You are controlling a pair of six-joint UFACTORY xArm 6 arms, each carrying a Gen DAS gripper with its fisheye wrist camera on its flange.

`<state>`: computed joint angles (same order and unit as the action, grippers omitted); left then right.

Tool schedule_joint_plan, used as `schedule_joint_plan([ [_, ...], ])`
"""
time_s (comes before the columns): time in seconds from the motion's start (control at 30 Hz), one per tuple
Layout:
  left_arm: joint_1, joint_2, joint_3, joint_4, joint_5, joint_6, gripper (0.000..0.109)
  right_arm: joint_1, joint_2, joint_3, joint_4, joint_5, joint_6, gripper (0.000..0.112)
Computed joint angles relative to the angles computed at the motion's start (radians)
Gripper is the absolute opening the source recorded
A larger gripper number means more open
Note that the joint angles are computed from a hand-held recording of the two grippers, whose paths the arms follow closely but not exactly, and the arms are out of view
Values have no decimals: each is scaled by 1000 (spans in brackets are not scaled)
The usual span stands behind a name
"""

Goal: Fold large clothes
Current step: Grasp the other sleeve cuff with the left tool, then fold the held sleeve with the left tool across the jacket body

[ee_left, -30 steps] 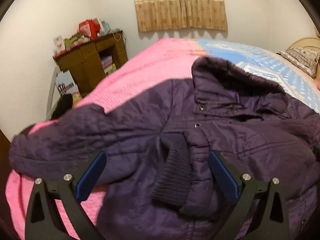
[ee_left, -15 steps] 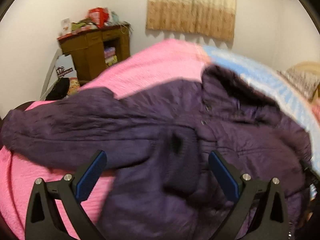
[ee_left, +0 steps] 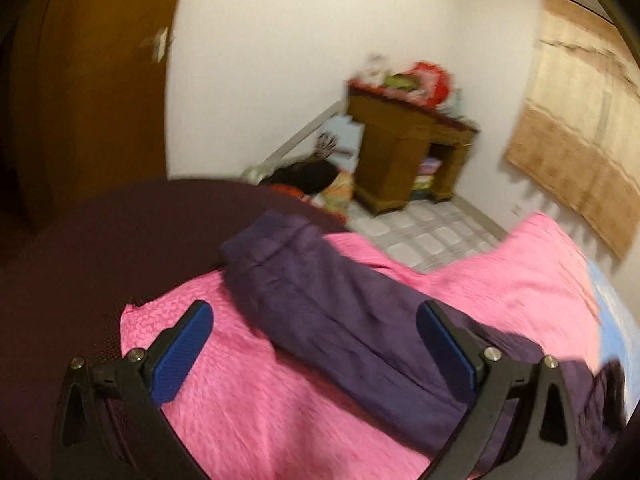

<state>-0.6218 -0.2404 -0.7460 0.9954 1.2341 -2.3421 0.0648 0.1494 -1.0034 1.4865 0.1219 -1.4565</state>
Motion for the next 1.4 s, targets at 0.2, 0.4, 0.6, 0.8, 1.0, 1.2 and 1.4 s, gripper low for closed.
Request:
schedule_joint_plan([
  [0.2,222,3,87,-24,-360,-14,92,13,5,-2,3,-25,-8,43],
  [0.4,280,71,94,35,-537,-160,82,26,10,-4,4,-51,-14,43],
  [0.6,288,99,78,94,-564,-206,36,27,11,-4,9,-51,-20,44],
  [0.8,251,97,41,72,-460,-109,12,26,10,-4,12,-49,-22,44],
  [1.0,127,117,-109,138,-237,22,8,26,9,-4,15,-48,-25,44],
  [1.2,-62,284,-422,309,-111,285,7,26,9,-6,25,-44,-33,45],
  [1.4,-197,609,-848,399,-198,577,7,20,5,-7,45,-29,-48,45],
])
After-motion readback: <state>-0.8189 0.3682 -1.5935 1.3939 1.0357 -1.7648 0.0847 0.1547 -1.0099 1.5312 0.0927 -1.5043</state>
